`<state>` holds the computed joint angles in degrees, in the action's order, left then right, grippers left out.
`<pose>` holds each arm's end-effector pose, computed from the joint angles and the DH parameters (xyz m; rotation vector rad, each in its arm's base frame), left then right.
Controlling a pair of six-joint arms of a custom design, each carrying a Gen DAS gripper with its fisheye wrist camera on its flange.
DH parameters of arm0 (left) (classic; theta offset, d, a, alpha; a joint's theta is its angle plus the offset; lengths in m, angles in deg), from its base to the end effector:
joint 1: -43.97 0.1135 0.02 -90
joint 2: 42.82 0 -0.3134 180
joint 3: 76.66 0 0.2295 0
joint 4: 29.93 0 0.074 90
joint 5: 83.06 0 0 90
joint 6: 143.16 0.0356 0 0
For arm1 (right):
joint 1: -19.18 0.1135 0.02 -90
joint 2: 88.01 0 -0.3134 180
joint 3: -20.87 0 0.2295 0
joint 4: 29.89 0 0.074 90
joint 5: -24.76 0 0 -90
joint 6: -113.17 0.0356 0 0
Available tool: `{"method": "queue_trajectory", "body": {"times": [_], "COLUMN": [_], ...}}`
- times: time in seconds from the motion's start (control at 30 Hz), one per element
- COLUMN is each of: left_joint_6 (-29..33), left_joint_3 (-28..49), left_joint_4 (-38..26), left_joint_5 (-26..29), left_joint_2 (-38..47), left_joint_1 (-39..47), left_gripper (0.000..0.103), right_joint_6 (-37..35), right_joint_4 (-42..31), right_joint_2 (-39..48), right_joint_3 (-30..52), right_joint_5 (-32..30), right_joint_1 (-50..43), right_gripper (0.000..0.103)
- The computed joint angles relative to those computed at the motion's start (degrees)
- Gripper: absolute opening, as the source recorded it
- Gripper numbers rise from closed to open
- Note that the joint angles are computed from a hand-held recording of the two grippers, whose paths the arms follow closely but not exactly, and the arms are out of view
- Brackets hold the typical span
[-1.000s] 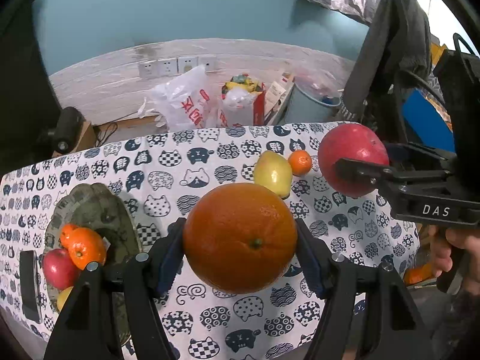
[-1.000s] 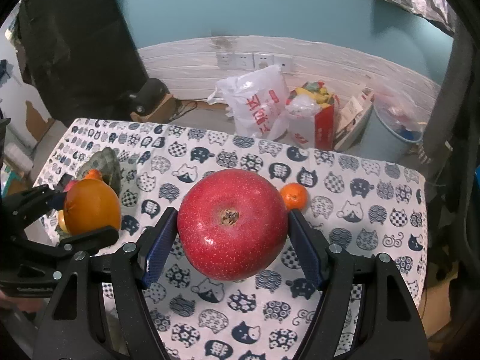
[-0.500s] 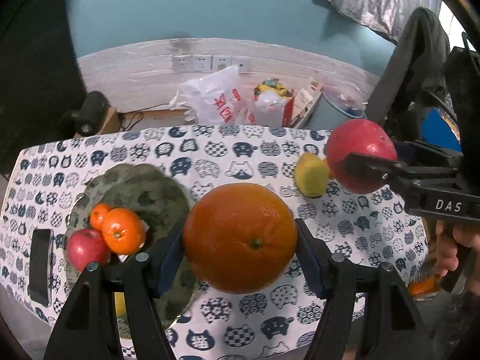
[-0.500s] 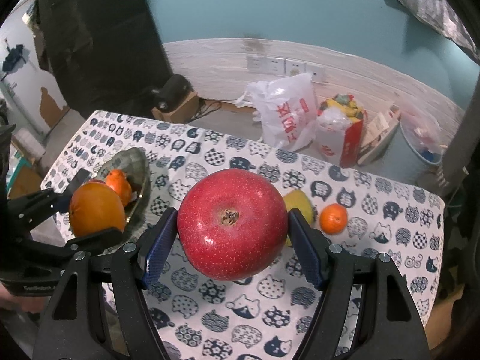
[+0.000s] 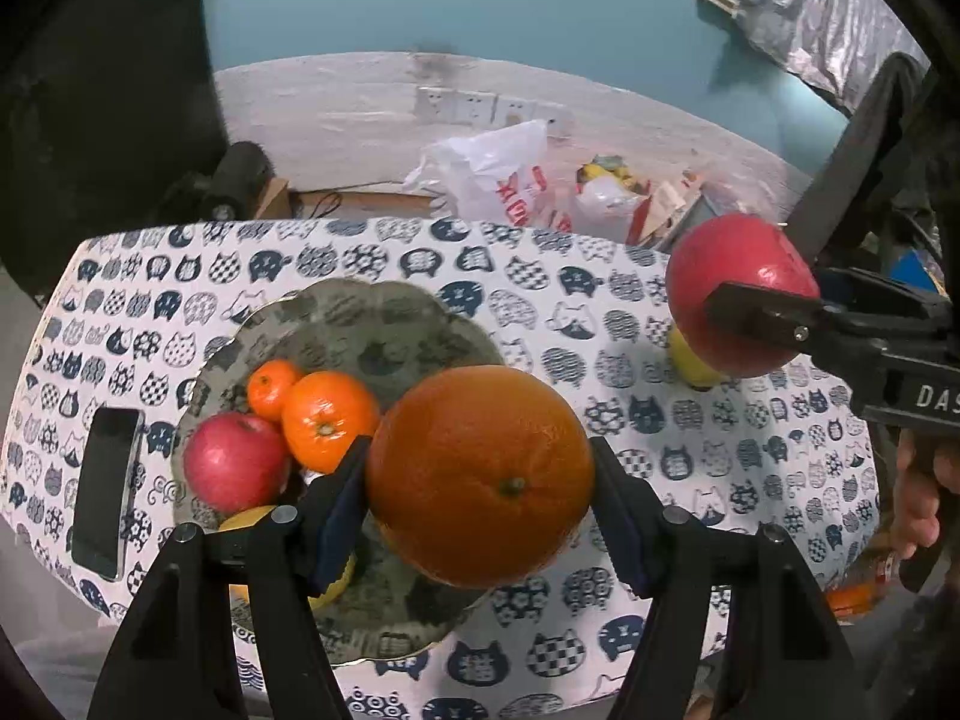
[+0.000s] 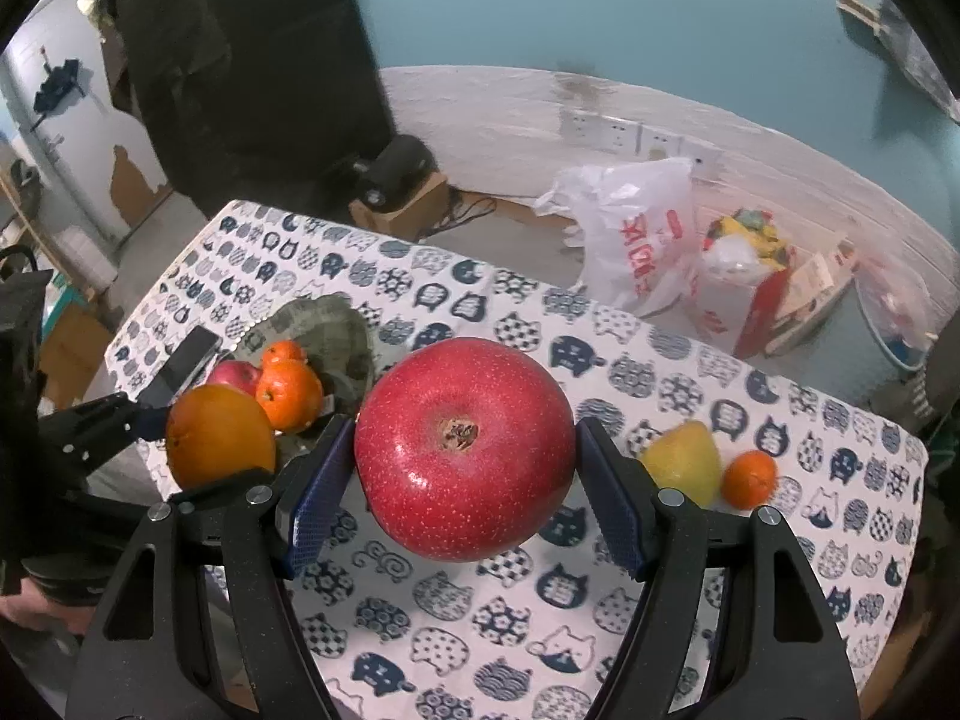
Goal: Organize fruits
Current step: 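Carry the orange over the plate while the right tool carries the apple there, then lower and release the orange onto the plate while the right tool releases the apple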
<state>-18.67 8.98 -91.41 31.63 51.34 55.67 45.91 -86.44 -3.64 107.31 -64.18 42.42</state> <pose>0.3027 0.0475 0.2921 0.6202 2.5628 -0.3482 0.2596 0.1108 0.3445 -0.0036 2.5479 0.2970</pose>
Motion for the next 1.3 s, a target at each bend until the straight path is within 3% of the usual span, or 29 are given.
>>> {"method": "queue_trajectory", "body": {"times": [0.57,1.03,1.3], "left_joint_6": [1.91,0.74,-0.45], "left_joint_3": [-1.51,-2.80,1.45], "left_joint_4": [2.86,4.10,0.96], "left_joint_5": [-3.27,-5.28,-1.95], "left_joint_2": [8.12,10.76,10.70], "left_joint_1": [3.32,2.88,4.75], "left_gripper": [0.070,0.071,0.070], "right_joint_6": [-0.09,0.07,0.16], "right_joint_4": [2.30,2.58,2.74], "right_joint_2": [11.42,14.31,15.30], "right_joint_3": [7.36,8.40,8.89], "right_joint_5": [-1.57,-2.54,-3.00], "right_joint_1": [5.29,6.62,6.96], "right_gripper": [0.074,0.074,0.074]}}
